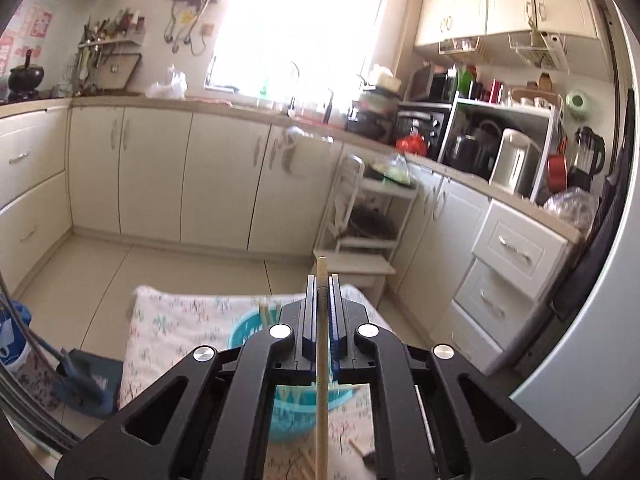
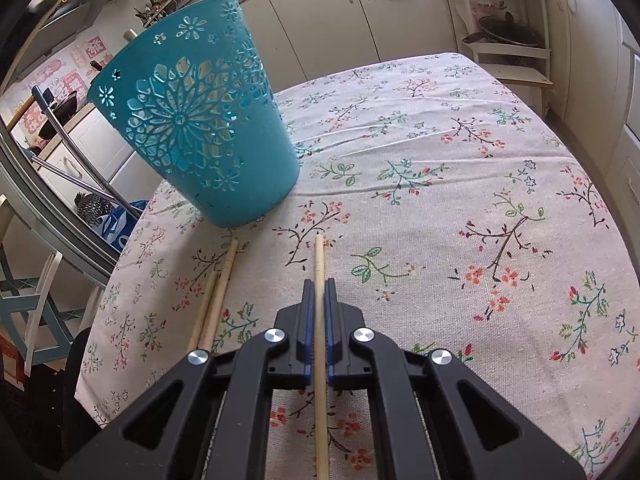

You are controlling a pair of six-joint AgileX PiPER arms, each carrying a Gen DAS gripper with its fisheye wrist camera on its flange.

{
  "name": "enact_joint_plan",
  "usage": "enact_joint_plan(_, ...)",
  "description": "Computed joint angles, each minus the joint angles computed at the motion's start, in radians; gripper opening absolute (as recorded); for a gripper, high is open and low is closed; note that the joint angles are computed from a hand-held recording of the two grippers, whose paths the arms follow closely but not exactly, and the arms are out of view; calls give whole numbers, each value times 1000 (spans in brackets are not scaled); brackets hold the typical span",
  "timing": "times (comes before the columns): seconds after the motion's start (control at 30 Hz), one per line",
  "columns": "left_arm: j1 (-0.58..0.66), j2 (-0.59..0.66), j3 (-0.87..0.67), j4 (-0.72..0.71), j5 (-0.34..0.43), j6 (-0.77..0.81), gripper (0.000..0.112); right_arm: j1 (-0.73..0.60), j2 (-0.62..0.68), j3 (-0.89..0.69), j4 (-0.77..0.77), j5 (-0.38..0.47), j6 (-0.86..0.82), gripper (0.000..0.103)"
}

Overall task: Organize utensils
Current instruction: 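Lift the chopstick with the left gripper over the teal basket and release it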

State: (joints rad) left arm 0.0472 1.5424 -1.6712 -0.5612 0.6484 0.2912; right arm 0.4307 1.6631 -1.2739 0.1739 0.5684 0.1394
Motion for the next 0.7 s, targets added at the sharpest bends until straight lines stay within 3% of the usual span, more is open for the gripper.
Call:
enact_joint_plan(0.17,-23,113,-211,85,-19,-114,5,-1,-13,21,6,-14,-10,4)
enact_joint_plan(0.43,-83,315,-457,317,-115,-358,5,-13,-12,26,48,-21,-51,4)
enact_joint_plan(0.57,-86,368,-467,351,-129,-433,5,-17,-6,21,50,-23,-65,4)
enact_joint_plan(0.7,-85,346,-368,346,-179,-435,5,-22,-3,20,70,-25,-80,4)
